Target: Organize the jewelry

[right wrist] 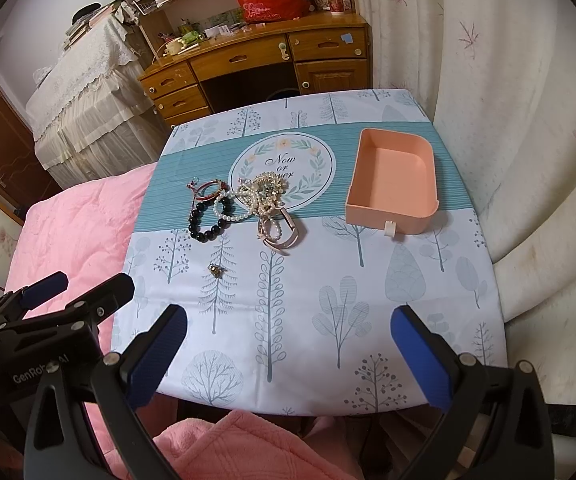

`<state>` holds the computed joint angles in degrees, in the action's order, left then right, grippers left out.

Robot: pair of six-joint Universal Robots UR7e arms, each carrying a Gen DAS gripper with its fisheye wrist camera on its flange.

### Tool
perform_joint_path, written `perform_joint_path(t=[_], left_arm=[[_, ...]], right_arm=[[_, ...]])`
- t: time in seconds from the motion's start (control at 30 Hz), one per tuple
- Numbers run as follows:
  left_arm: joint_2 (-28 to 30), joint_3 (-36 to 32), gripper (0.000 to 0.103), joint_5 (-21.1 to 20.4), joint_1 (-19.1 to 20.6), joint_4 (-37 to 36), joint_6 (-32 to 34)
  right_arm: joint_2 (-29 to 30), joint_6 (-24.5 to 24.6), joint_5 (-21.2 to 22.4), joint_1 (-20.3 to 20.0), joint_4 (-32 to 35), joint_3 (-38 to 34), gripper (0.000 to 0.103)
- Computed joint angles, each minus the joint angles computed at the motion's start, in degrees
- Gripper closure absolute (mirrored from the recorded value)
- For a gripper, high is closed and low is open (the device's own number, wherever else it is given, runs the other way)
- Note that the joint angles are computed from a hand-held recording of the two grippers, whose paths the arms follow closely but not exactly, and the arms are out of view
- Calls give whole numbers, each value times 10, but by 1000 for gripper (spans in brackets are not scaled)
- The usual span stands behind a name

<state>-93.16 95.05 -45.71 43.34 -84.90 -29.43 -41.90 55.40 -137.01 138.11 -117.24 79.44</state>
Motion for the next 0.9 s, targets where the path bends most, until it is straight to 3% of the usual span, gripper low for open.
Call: perform_joint_path(t=[0.5,0.7,0.8,0.9], left_arm=[[7,-10,1,-9,10,19,-7],[13,-17,1,-52,35,10,-5],[11,-12,1,-53,50,2,10],[0,11,1,-42,63,-43,75]], right_arm=[[-3,0,13,-1,-17,22,1],[2,-21,11,-4,-26,15,1],[9,-31,-11,1,-27,15,1],[20,-66,-43,2,-37,16,1]])
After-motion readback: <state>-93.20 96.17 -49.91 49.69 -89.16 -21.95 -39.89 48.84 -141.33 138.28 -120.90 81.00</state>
